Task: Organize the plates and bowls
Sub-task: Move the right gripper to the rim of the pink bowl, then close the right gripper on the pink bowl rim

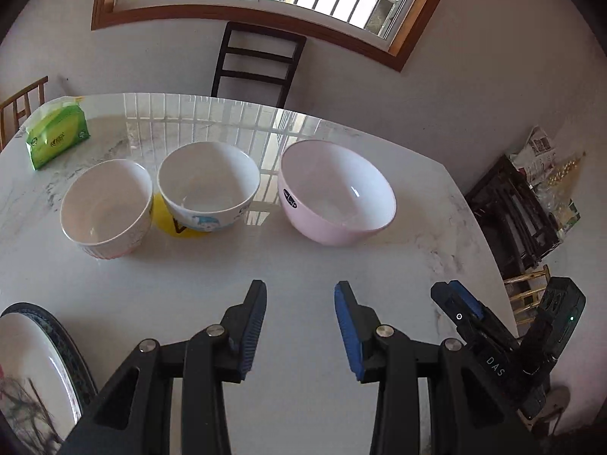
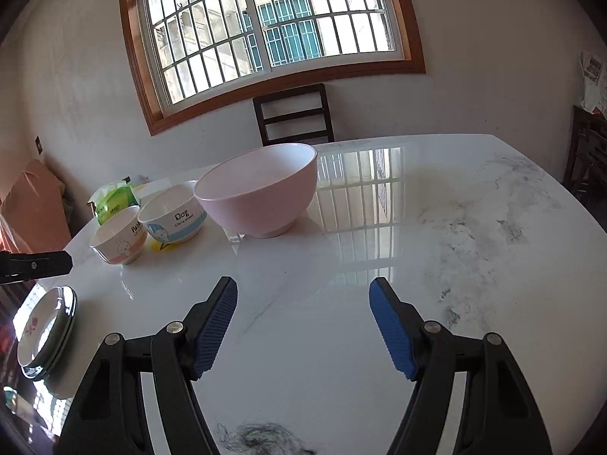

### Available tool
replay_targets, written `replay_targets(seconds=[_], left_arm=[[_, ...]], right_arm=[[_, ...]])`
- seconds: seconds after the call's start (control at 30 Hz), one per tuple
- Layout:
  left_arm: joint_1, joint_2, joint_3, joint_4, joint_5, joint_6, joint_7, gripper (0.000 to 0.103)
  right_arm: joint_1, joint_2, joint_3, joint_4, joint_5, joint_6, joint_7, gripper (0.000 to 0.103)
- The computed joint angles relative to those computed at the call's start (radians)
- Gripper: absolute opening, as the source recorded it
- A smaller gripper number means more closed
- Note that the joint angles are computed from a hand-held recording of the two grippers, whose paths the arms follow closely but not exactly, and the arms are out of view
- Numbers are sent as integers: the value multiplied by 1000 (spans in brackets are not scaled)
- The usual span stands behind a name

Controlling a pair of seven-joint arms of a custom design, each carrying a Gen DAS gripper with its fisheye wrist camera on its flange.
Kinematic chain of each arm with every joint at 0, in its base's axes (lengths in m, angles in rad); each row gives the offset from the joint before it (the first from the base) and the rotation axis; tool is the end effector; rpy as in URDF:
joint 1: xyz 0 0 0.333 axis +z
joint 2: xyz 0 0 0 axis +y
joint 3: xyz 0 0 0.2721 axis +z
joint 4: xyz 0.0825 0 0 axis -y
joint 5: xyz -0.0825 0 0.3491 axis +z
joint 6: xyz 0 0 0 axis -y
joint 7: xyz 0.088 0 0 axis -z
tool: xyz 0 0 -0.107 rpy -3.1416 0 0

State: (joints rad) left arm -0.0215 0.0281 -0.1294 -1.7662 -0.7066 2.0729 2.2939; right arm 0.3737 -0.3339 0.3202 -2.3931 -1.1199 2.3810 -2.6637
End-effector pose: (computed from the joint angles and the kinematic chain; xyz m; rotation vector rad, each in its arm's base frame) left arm 0.5542 -0.1173 0.5393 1.3244 -2.5433 1.0647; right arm 0.3547 0.2892 0.4506 -1.0640 2.0172 -0.8477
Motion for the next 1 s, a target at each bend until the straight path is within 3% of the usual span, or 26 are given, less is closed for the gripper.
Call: replay_targets(seconds=[0.17,0.27,0.33,0.47,0.6,0.73,0.93,0.97,1.0], left_arm=[[-20,280,-45,365,88,-163,-252,39],[-28,418,-77,543,148,-229,-387,39],[-38,481,-92,625,189,-236,-447,39],[-53,542,-119,704,243,-226,-495,39],[-71,579,-127,744,291,-206,-530,39],[-85,608,-128,769,324,-197,-578,39],[-88,633,-138,773,337,-177,-619,37],[-92,638,-138,779,346,-182,-616,25],[-102,630,-131,766,371,-179,-612,20]], right_arm=[[-71,-62,-114,-33,24,263,-55,65],[-99,-36,-173,-2,130,342,-184,65],[-98,2,-208,38,233,353,-313,65],[-132,82,-210,121,333,322,-462,65],[-177,154,-198,175,398,331,-534,65],[-182,236,-216,245,486,322,-641,64],[-158,340,-258,332,693,264,-856,36],[-154,354,-261,347,714,245,-883,34],[-150,365,-265,359,729,230,-907,30]])
